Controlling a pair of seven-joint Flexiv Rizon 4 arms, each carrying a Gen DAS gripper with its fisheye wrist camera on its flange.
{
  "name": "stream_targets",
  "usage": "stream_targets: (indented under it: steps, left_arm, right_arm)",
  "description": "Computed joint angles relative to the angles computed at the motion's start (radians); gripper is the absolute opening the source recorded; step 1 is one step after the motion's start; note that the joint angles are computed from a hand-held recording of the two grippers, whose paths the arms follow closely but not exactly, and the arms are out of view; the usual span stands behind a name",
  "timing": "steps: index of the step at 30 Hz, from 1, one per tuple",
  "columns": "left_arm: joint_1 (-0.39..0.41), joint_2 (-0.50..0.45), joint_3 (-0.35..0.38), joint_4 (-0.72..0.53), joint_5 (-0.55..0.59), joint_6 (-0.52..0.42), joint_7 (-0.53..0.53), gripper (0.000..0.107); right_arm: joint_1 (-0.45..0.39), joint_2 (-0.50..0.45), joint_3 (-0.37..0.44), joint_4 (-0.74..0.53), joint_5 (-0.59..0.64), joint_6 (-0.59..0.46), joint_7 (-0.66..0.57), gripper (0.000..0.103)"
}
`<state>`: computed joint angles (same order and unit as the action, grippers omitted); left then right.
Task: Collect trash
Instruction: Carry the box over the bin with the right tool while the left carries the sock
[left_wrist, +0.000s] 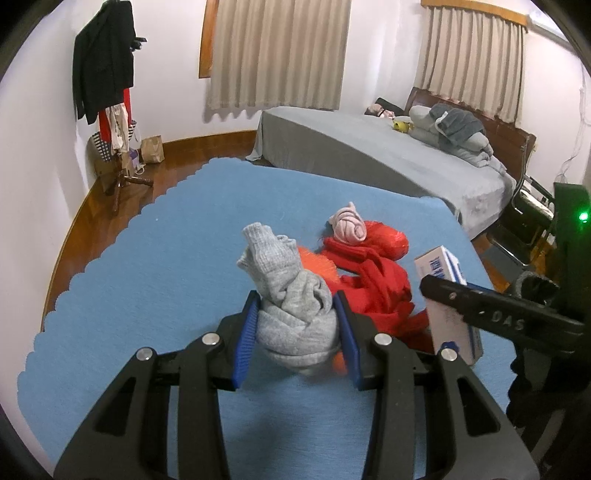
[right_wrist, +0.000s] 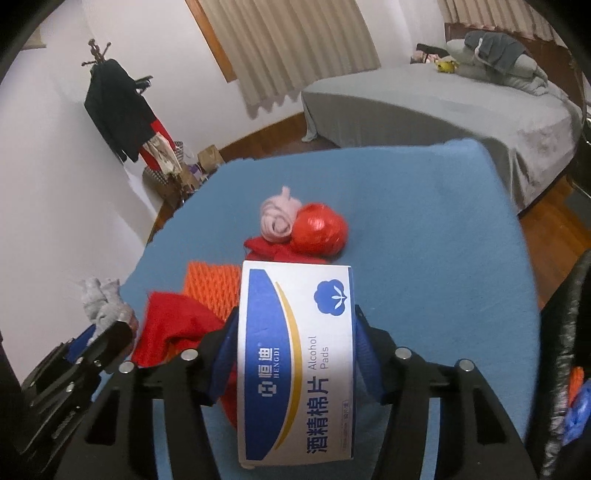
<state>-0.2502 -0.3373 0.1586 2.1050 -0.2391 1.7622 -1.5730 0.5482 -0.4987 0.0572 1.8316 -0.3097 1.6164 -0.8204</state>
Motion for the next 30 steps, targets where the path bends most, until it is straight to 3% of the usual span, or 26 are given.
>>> stream_targets:
  steps: [9,24,26,30]
  left_arm:
    - [-0.05,0.018,0.018,-0.004,0.004,0.005,0.0,0.039]
    - [-0.118,0.021,0.029,-0.035,0.017,-0.01,-0.012,0.039]
    - [-0.113,0.022,0.018,-0.039,0.023,-0.011,-0.013,0.039]
    - [-0.107,0.02,-0.014,-0.056,0.037,-0.011,-0.009,0.039]
  right_arm:
    - [0.018,0.078,-0.05,0.083,0.004,0.048,0.009,0.057]
    - [0.145,0.174,-0.236,0.201,0.009,0.107,0.046,0.057]
    - [0.173,0.191,-0.274,0.221,0.012,0.117,0.047,0.057]
    - [0.307,0.236,-0.437,0.283,0.027,0.142,0.043,0.057]
